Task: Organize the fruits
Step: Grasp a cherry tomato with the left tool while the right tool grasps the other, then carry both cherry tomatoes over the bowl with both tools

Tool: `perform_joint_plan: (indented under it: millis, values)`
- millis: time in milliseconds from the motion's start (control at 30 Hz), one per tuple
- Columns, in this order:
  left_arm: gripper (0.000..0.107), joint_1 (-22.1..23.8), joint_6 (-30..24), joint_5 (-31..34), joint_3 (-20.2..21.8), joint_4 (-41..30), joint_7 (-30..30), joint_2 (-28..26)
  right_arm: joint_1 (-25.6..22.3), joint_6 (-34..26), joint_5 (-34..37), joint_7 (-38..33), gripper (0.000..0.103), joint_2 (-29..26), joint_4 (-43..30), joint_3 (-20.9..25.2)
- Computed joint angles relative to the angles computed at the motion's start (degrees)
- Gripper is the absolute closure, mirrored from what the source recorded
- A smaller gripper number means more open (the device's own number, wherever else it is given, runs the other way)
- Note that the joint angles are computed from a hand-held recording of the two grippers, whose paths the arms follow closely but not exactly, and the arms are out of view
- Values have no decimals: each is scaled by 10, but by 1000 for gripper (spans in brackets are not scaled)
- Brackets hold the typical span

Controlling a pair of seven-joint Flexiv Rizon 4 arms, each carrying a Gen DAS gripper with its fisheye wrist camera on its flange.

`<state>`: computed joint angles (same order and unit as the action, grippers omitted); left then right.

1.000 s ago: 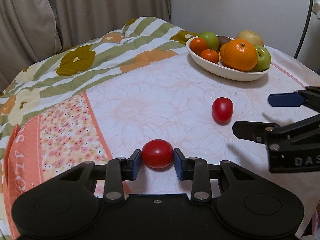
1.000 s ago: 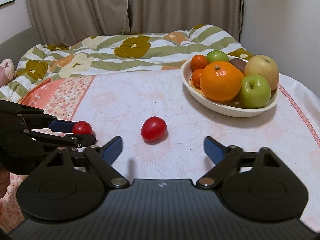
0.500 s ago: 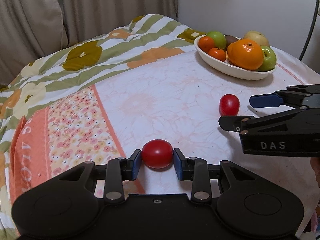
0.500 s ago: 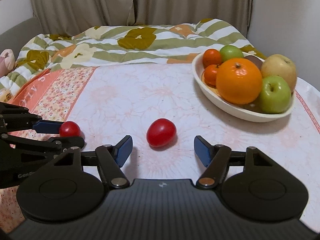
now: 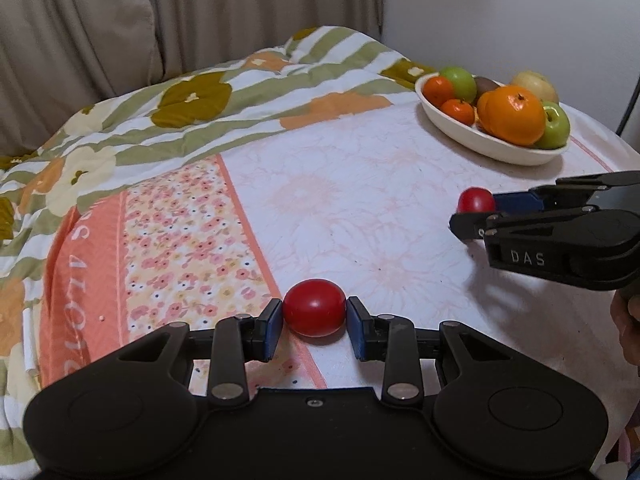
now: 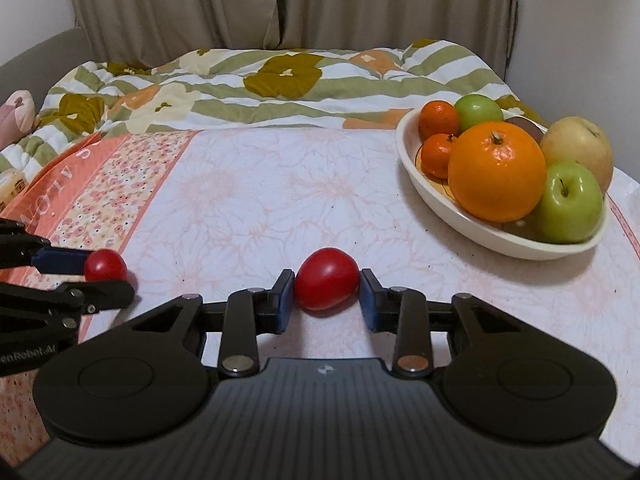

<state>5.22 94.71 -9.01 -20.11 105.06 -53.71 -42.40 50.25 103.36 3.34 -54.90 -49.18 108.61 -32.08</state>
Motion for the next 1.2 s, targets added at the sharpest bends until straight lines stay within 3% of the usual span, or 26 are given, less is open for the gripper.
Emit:
perform_joint_plan:
  millis: [233, 633, 800, 967, 1200]
  values:
    - [69, -14, 9, -9, 11, 10, -32, 22, -14, 12, -2, -18, 54, 27, 17, 17]
    - [69, -79, -7, -30, 43, -18, -92, 66, -79, -6, -42, -92, 54, 150, 63, 58]
    - [69, -127, -20, -36, 76, -58, -117, 66, -140, -21, -74, -118, 54, 189, 60, 92]
    - [69, -178, -47, -37, 113, -117, -141, 49, -232, -39, -113, -132, 54, 204, 34, 151]
    - [69, -248, -112, -18, 172, -246, -179, -14, -403, -74, -161, -166, 54, 175, -41, 287]
